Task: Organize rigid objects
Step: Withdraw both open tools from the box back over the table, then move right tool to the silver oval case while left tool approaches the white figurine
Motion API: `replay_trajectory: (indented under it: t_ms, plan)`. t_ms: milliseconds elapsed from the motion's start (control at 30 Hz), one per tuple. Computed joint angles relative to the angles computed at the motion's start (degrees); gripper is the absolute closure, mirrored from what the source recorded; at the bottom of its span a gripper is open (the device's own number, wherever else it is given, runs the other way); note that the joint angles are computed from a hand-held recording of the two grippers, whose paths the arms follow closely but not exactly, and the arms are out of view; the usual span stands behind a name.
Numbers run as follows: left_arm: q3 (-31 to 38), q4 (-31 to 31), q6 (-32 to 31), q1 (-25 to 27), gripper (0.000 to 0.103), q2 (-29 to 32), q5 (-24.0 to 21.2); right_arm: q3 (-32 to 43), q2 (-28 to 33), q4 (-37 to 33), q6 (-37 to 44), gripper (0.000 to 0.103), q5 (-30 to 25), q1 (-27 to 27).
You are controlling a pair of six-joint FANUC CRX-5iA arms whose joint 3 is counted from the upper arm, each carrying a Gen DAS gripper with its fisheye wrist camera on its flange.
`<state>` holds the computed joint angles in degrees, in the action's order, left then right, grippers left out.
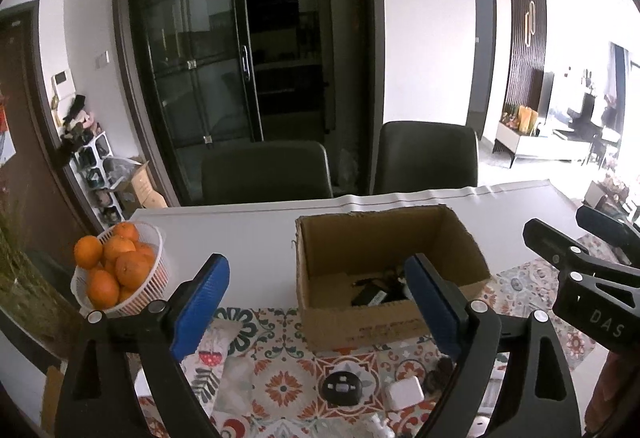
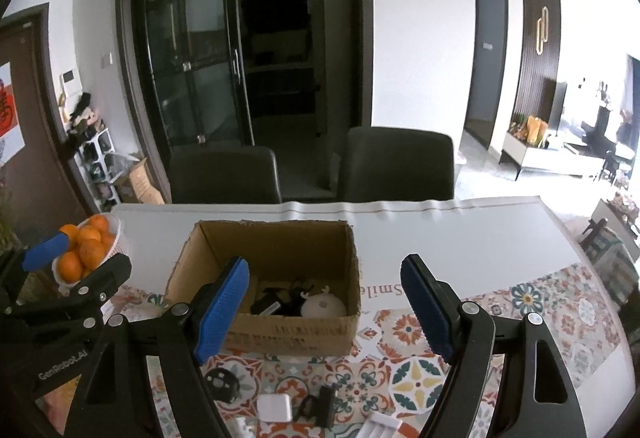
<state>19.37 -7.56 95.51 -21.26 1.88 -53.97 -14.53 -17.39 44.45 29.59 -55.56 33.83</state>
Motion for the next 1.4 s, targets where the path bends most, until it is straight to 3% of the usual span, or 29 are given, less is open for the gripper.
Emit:
replay_trajectory:
  t_ms: [633,900,1400]
  plan:
    - [-11.73,0.34,1.52,-1.43,0.012,-8.99,3.08,-11.5,-9.42,11.04,-12.57,0.018,-7.62,10.24]
    - [-15.99,0.99,2.09,-1.55,0.007,-12.06,4.52,-14.94,-12.41,12.25,-16.96,0.013,-10.25,13.88]
    - [-21.27,-0.29,2.91,-2.46,0.006,-15.16,4.01,-19.4,-15.21,11.66,-22.82,0.012,-16.68,20.96]
